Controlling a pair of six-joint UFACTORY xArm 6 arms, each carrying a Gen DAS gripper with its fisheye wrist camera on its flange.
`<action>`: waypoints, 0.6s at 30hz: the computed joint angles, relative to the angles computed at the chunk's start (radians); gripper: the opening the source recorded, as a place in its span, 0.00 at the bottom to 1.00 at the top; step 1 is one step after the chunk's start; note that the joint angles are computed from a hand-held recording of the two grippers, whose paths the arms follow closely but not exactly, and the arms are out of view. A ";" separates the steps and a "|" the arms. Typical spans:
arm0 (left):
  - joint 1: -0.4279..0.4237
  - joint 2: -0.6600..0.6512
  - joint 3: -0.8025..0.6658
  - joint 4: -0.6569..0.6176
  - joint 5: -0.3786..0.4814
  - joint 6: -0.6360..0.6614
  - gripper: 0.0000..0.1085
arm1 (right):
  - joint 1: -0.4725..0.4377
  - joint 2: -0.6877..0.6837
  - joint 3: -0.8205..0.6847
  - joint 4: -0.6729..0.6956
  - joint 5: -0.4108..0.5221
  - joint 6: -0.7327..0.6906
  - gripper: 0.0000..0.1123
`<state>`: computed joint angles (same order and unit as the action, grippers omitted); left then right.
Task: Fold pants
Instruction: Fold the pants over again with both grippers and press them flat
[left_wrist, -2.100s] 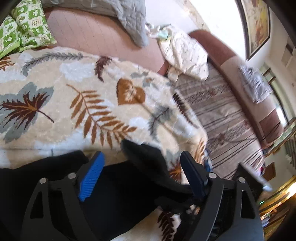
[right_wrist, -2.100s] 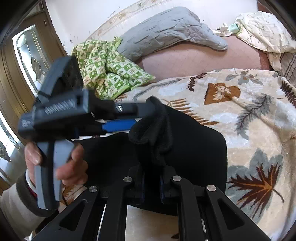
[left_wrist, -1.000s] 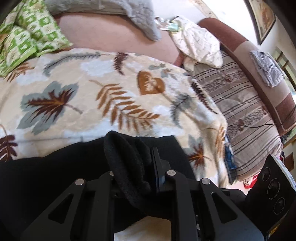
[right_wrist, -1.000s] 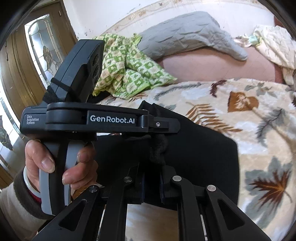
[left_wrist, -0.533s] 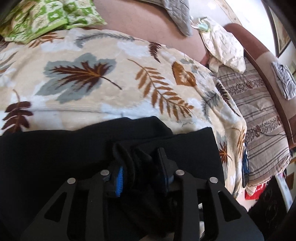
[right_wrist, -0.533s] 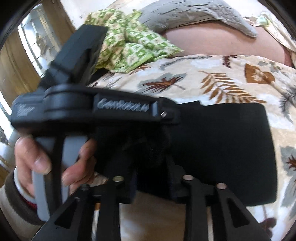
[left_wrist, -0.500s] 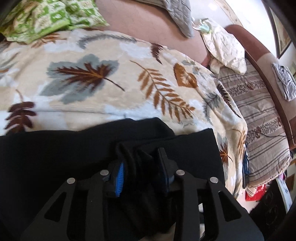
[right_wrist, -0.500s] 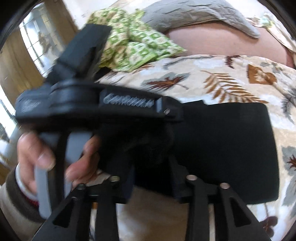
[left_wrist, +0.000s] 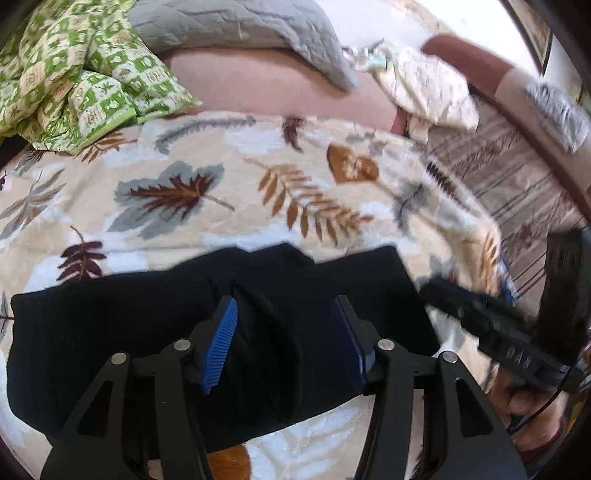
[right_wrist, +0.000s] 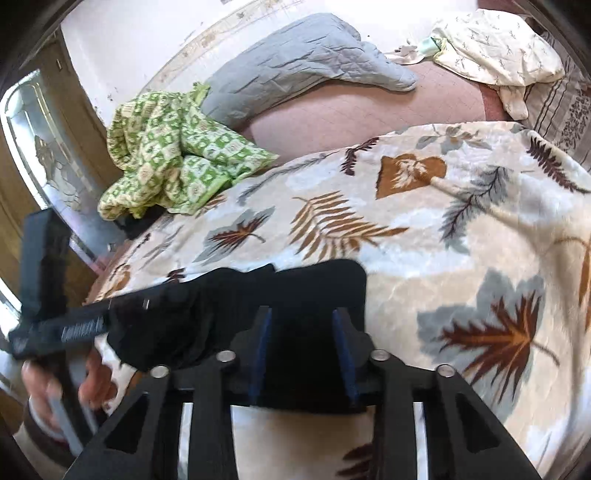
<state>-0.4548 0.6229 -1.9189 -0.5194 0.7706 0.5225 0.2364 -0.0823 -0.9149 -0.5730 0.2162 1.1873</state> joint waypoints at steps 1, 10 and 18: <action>-0.007 0.000 0.015 0.035 -0.014 -0.022 0.48 | 0.001 0.019 -0.017 0.018 0.007 -0.023 0.29; 0.001 -0.004 0.100 0.133 -0.087 -0.101 0.50 | -0.016 0.219 -0.161 0.200 0.062 -0.234 0.29; -0.005 -0.022 0.138 0.121 -0.125 -0.096 0.52 | 0.000 0.144 -0.122 0.138 0.099 -0.176 0.29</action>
<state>-0.4593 0.6010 -1.7809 -0.3984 0.6456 0.4262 0.2368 0.0612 -1.0370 -0.4353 0.3156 1.0108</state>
